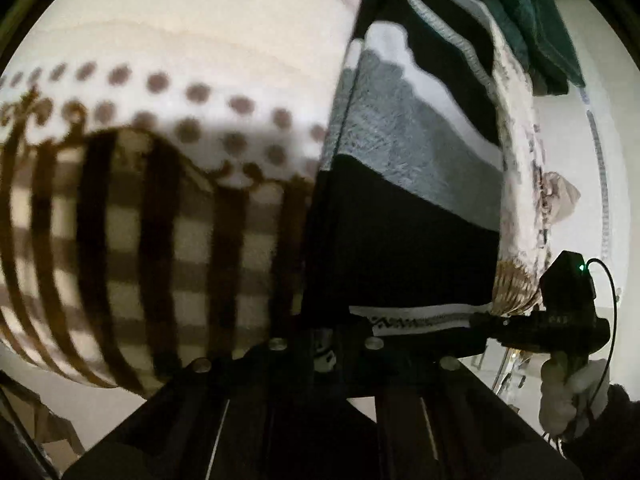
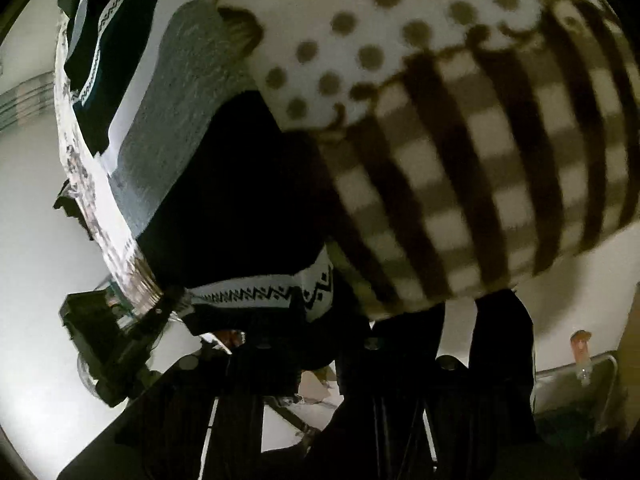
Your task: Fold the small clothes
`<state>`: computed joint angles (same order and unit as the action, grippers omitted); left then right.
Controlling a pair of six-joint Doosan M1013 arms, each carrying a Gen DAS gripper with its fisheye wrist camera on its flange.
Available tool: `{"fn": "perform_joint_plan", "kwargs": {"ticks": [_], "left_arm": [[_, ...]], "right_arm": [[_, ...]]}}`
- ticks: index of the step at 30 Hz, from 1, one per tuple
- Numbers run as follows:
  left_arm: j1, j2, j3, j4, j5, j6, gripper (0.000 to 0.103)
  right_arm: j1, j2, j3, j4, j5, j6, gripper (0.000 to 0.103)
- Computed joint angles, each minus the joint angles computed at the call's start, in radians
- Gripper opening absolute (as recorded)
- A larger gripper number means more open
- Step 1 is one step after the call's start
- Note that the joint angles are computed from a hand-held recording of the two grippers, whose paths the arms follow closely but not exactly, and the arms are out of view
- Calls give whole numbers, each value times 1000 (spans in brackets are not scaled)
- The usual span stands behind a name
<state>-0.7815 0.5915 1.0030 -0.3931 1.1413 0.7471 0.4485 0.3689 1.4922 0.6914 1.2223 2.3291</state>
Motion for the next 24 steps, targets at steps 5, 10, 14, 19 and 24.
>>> {"fn": "perform_joint_plan", "kwargs": {"ticks": [5,10,14,19,24], "left_arm": [[-10,-11,4,64,21,3,5],[8,-6,17,-2,-13,6,7],[12,-24,41,9,-63,5,57],[21,3,57,-66,-102,24,71],[15,35,-5,-63,-61,38,75]], "right_arm": [[32,10,-50,-67,49,10,10],[27,43,-48,-38,75,-52,21],[-12,19,-7,74,35,-128,58],[-25,28,7,66,23,-148,62],[-25,54,68,287,-55,-225,62]]}}
